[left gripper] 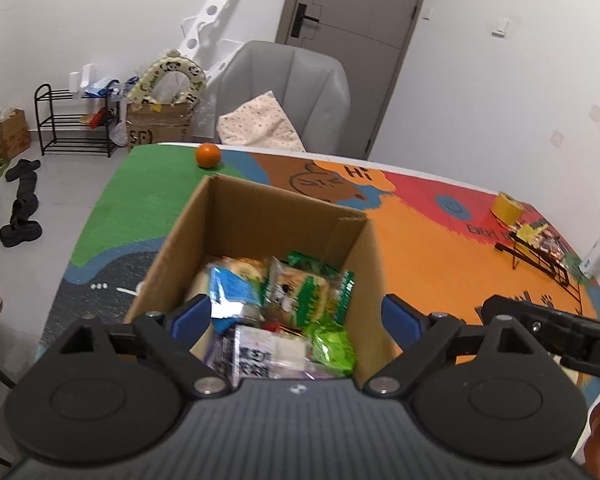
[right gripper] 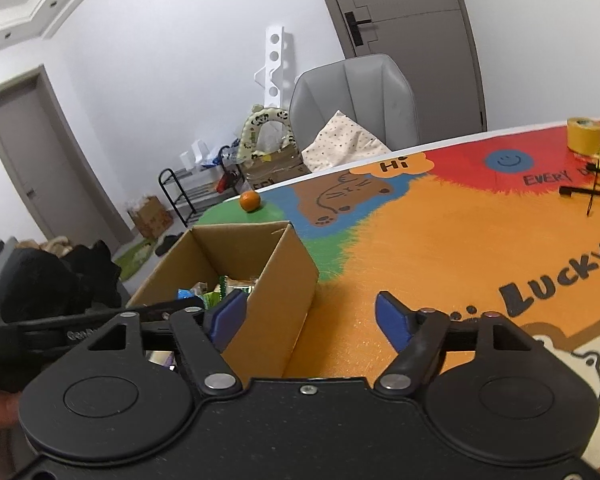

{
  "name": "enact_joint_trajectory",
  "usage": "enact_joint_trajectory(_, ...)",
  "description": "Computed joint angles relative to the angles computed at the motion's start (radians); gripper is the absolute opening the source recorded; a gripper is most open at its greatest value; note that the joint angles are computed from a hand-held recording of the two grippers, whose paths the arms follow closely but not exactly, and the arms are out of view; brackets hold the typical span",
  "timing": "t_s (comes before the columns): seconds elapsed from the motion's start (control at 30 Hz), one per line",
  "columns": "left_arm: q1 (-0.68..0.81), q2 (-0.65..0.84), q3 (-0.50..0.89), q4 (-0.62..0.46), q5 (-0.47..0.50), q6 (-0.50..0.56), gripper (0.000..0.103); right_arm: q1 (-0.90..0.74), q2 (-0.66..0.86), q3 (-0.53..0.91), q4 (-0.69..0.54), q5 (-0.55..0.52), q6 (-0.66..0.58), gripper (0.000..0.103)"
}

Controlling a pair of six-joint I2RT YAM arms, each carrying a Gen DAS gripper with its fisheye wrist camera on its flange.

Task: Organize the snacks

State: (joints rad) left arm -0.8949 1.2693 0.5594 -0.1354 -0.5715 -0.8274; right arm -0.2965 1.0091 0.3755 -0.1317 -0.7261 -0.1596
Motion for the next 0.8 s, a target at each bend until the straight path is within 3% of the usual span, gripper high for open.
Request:
enact_joint_trajectory(0.43, -0.14, 0.033, 0.065, -0.131, -0.082, -0.091, 0.092, -0.208, -0.157, -0.051, -0.153, -0.108, -0.101, 0.103)
enact_joint_trajectory(0.8, -0.256, -0.025, 0.079, -0.249, -0.146, -0.171, 0.099, -0.383, -0.268, -0.044, -0.346, -0.205, -0.222, 0.103)
